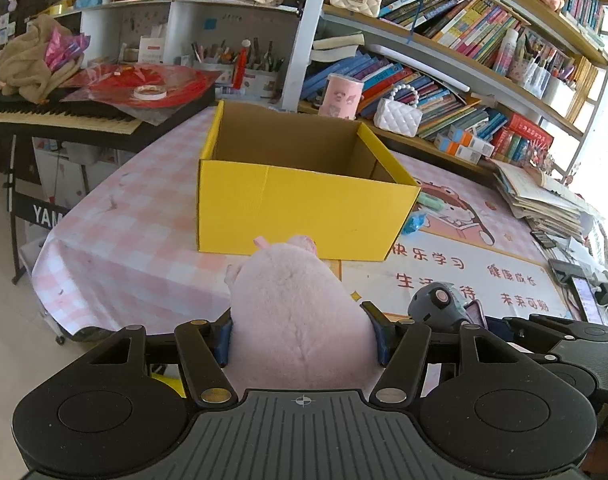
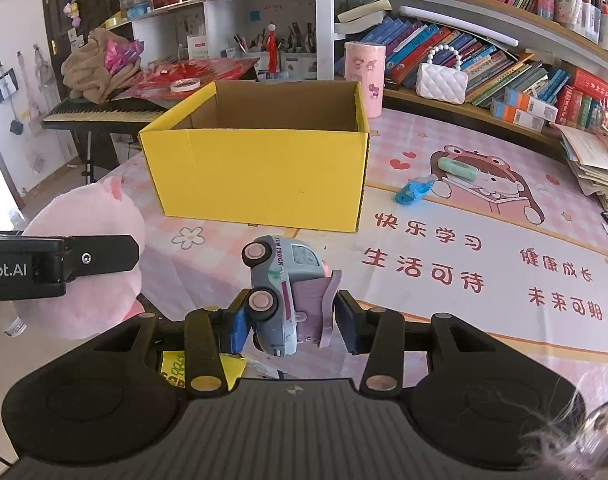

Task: Organize objects
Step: 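Carry the pig plush and grey car over the yellow box with both tools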

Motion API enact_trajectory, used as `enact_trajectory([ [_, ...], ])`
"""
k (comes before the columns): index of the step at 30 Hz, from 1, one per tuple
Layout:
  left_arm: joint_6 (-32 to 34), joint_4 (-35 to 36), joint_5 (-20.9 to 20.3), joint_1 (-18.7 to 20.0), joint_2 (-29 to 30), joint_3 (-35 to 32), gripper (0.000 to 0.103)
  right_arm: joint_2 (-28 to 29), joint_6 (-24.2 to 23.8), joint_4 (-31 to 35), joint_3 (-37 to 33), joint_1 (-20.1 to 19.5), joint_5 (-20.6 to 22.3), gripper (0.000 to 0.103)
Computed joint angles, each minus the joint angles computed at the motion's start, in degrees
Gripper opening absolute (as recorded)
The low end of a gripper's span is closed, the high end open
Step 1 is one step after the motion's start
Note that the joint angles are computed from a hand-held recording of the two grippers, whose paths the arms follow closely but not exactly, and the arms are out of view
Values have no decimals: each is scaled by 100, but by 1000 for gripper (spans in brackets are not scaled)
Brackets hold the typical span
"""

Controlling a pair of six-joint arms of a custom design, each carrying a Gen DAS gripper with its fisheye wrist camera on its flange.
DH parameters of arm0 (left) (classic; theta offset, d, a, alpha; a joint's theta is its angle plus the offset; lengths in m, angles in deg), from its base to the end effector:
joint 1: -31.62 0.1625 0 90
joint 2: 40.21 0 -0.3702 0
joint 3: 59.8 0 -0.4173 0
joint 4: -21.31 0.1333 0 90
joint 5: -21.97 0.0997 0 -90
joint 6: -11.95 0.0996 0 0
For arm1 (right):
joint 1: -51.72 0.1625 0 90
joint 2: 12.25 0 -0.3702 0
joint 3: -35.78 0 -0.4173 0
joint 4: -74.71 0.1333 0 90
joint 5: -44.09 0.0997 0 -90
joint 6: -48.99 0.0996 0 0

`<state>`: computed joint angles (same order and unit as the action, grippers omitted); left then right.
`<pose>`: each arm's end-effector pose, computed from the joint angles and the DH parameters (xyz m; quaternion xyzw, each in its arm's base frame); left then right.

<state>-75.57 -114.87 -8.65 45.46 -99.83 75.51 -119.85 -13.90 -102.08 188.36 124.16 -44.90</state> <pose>-0.2895 -0.2969 -0.0157 0.0424 0.8484 -0.4427 0.2870 0.0310 -0.3496 0.2126 0.3629 -0.8608 0.2777 0.2241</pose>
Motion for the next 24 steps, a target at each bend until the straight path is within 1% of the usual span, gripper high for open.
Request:
enact_trajectory([
  [4,8,2,35,-29,-134,112,60,6,16,-45,30,40,-20,42],
  [9,11,67,169,-65,-276,197,60,161,169,-191,-5,242,-152,42],
  [12,133,-67,314,-23,-306,208,60,326,284,-281,-104,397,-253,42],
  [17,643,-535,671,220,-217,76,60,722,485,-343,-491,650,-325,42],
  [19,875,-745,874,329,-165,-11,60,892,588,-349,-687,746,-263,42],
  [22,1358,-1162,1217,506,-50,-162,60,1291,740,-452,-1071,944,-109,42],
  [24,1841,-1593,1387,669,75,-308,60,1605,801,-517,-1366,1065,-4,42],
])
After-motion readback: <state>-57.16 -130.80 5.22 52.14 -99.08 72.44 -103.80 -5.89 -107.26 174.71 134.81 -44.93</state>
